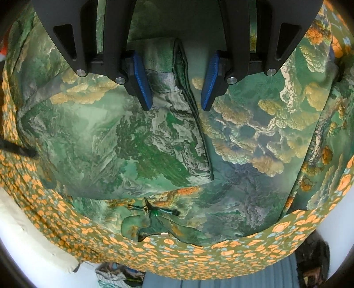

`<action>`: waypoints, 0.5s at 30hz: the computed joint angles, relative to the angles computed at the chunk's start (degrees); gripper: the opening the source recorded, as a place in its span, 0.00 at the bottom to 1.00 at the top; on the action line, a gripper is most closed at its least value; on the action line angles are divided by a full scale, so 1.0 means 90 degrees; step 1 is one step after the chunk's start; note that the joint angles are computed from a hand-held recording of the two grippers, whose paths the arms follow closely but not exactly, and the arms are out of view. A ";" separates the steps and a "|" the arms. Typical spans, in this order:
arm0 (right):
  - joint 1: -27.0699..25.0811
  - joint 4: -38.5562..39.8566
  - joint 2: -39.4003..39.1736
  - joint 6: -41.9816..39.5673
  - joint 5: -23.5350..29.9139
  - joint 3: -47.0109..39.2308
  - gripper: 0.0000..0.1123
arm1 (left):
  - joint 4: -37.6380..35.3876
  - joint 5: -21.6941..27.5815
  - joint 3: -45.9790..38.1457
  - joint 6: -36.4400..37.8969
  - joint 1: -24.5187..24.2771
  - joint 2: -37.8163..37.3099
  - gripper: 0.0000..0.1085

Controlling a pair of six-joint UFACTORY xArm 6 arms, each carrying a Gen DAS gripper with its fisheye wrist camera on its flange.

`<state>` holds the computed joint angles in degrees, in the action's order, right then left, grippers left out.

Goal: Fold large clothes

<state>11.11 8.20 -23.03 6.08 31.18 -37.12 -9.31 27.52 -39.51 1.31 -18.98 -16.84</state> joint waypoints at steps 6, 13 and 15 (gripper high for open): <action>0.0569 -0.0723 -0.1322 0.0522 0.0519 0.1016 0.31 | 0.0242 0.0030 -0.0013 -0.0227 -0.0030 -0.0009 0.45; 0.0842 -0.2141 -0.1193 0.1874 0.0205 0.1133 0.31 | 0.1077 0.0489 0.0165 -0.0845 -0.0007 -0.0718 0.66; 0.0976 -0.2433 -0.1558 0.2246 0.0331 0.1198 0.37 | 0.1015 0.0671 0.0485 -0.0584 0.0103 -0.1345 0.74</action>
<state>19.90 -13.70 -37.05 26.29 34.16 -26.34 -0.17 33.55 -35.14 -3.95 -18.05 -28.95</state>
